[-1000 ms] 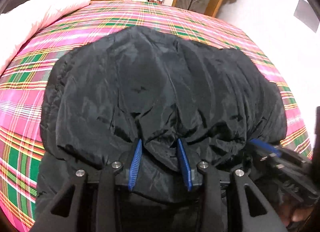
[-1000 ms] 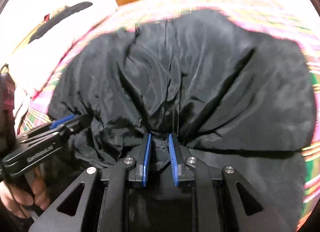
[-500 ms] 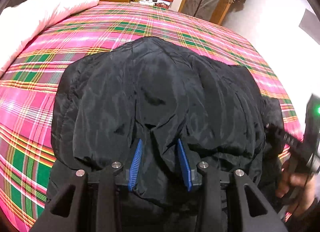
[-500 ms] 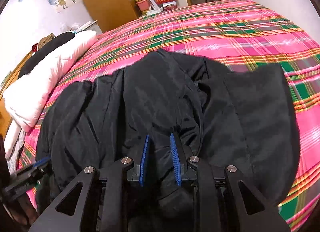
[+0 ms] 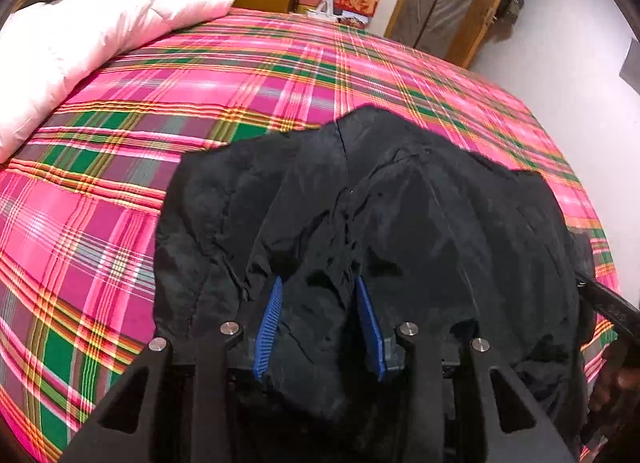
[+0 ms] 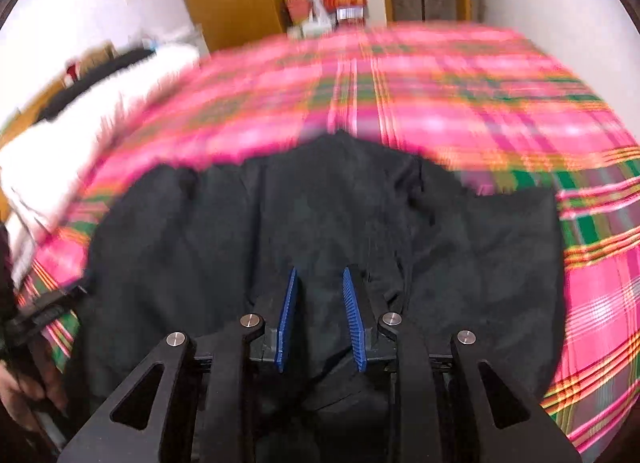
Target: Fold large clothes
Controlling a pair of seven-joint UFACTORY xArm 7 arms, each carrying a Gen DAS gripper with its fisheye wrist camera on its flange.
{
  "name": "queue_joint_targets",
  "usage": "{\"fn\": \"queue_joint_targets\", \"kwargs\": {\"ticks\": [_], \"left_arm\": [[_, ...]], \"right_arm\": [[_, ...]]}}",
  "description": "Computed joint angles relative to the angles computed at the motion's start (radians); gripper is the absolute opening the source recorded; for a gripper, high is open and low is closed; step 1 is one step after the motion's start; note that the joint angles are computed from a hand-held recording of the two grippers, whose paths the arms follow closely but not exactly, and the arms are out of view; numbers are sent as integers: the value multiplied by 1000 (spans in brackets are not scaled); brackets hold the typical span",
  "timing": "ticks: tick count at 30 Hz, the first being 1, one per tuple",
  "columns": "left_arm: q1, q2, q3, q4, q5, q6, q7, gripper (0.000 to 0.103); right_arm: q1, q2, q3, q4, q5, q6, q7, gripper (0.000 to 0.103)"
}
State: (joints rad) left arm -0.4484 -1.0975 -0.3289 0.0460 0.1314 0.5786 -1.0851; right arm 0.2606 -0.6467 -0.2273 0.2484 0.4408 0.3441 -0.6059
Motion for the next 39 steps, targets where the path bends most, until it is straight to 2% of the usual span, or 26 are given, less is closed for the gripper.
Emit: {"fn": "queue_joint_targets", "kwargs": {"ticks": [2,5,9,11,13,16,18,20,24,28,31,33,34,35,39], "left_arm": [[3,9,-12,15,8,14,1,41],[-21,-45,-30,29,-3,75,-32,41],[-93,-182,-71,29,-4,107,-72,41],[-132,-195,-84,40,-1,91,-66,41],[-180,-155,-72,34,-19,30,-46,41],[-214,13,-42,42,-60,-49,-24,41],[-197,133,-56,71,-59,-52,-18,41],[-169,171,-84,81,-39,-72,-34,41],[-149,197,-104,77,-18,-101,-71,41],[-133,211,-154,78,17,-111,-133,42],[-125,199,-173,80,46,-101,-173,42],[-162,180,-191,102,43,-43,-208,42],[-188,155,-193,107,38,-6,-222,42],[-212,125,-197,112,34,36,-237,42],[-304,37,-230,154,9,202,-297,42]], "right_arm": [[-13,-21,5,-4,-1,12,13,25],[-59,-110,27,-13,-21,84,59,25],[-81,-352,3,-79,-17,230,76,25],[-85,-453,14,-126,-24,292,80,25],[-77,-503,23,-163,-28,344,87,25],[-52,-427,60,-195,-41,303,104,25],[-29,-337,61,-197,-41,249,104,25],[-8,-295,36,-196,-30,208,85,25],[36,-236,37,-209,-21,114,64,25],[30,-258,46,-219,-38,124,84,25],[-20,-327,83,-216,-77,219,138,26],[-70,-451,97,-232,-107,320,173,41],[-99,-527,97,-241,-123,378,182,59],[-121,-588,87,-246,-137,425,185,67],[-262,-915,44,-256,-198,717,174,67]]}}
